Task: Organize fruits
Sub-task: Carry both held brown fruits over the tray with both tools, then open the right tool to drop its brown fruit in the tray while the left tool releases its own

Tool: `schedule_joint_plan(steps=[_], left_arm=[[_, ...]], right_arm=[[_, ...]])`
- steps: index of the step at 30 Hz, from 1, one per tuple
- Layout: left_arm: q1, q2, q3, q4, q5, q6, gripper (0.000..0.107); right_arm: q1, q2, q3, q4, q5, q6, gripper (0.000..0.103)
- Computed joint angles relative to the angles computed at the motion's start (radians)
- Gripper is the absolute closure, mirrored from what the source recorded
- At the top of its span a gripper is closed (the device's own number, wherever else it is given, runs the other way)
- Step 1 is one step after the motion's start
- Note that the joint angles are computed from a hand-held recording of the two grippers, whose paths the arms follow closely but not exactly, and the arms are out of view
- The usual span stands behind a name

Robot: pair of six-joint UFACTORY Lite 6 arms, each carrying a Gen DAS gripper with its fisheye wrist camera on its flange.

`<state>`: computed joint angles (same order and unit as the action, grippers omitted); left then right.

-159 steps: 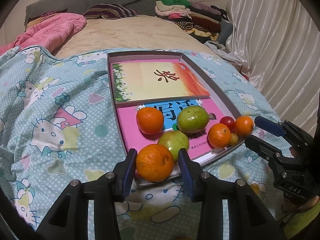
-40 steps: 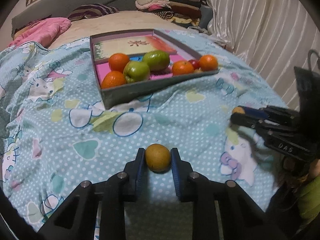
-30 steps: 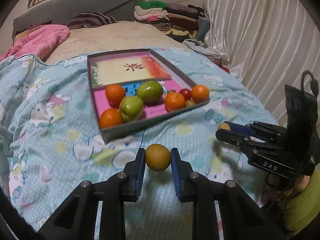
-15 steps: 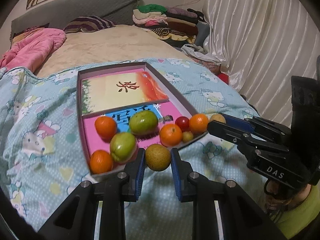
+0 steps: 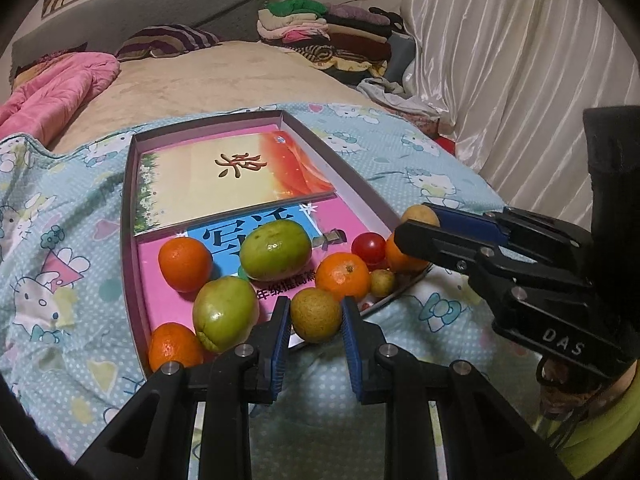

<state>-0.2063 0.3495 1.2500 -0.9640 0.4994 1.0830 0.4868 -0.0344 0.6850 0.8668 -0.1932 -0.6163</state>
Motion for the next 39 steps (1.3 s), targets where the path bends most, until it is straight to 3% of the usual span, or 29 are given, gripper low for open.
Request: schedule_joint_plan(steps=[4, 7, 18, 26, 39], left_arm=[[0.0, 0.015, 0.005, -0.011, -0.006, 0.011, 0.081], [0.001, 0.024, 0.007, -0.013, -0.009, 0.012, 0.081], [0.004, 0.07, 0.039, 0.037, -0.028, -0.033, 0.081], [0.009, 0.078, 0.045, 0.039, -0.029, -0.036, 0.081], [0.007, 0.08, 0.046, 0.038, -0.03, -0.036, 0.081]], right_arm=[[-0.003, 0.039, 0.041, 0.049, -0.002, -0.074, 0.079], [-0.005, 0.043, 0.029, -0.061, -0.006, 0.037, 0.078], [0.012, 0.094, 0.035, 0.03, -0.007, -0.097, 0.078], [0.005, 0.151, 0.056, -0.006, -0.002, -0.076, 0.078], [0.026, 0.123, 0.017, 0.003, -0.024, -0.081, 0.069]])
